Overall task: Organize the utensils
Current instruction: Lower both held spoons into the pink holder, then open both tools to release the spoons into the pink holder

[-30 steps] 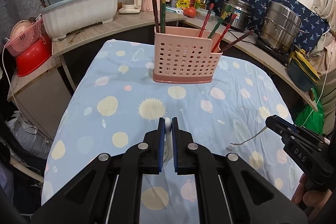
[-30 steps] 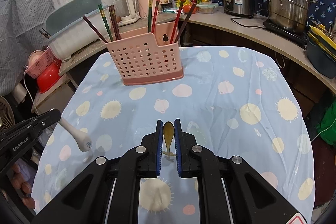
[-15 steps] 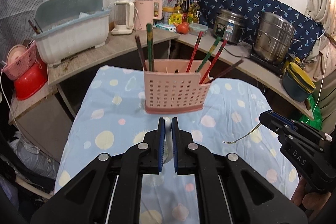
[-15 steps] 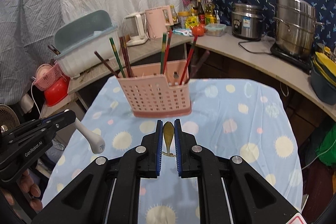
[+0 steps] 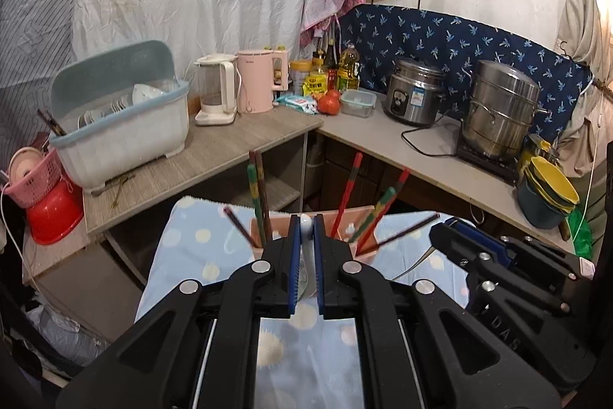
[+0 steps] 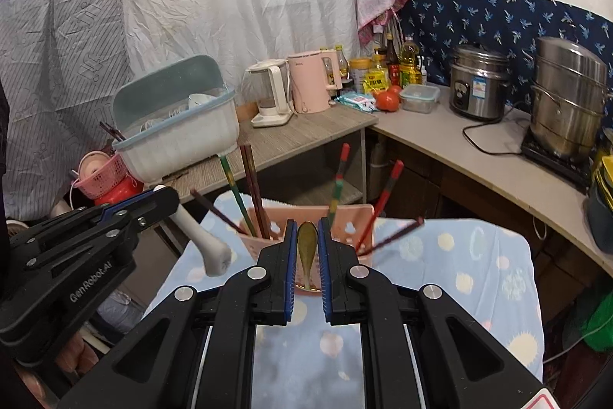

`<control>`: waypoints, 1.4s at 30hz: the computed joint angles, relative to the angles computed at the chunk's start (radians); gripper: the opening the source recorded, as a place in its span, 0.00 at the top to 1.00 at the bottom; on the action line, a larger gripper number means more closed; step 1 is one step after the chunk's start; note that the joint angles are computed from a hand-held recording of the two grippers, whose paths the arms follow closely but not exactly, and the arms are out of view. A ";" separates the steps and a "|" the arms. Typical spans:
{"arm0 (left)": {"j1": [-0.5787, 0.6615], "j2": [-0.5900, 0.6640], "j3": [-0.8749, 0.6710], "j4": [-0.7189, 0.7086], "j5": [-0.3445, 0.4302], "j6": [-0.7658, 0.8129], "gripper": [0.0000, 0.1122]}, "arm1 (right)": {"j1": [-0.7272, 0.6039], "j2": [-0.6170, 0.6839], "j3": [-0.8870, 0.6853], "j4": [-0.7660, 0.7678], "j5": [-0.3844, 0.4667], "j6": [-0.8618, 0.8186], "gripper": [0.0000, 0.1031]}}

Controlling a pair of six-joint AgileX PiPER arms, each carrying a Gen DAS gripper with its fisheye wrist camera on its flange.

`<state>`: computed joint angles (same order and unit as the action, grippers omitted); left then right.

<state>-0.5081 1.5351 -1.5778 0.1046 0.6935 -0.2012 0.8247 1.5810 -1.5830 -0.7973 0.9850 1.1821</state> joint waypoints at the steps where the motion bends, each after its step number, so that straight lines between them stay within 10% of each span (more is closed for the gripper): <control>1: -0.001 0.022 -0.033 0.002 0.007 -0.002 0.94 | -0.014 0.014 -0.026 0.011 -0.004 -0.023 0.90; 17: 0.064 0.323 -0.434 -0.069 0.109 0.067 0.94 | -0.199 0.264 -0.371 0.204 -0.030 -0.300 0.90; 39: 0.112 0.418 -0.421 -0.115 0.100 0.099 0.94 | -0.234 0.419 -0.470 0.250 -0.021 -0.335 0.87; 42: 0.105 0.403 -0.398 -0.075 0.081 0.067 0.79 | -0.224 0.416 -0.465 0.223 -0.016 -0.317 0.77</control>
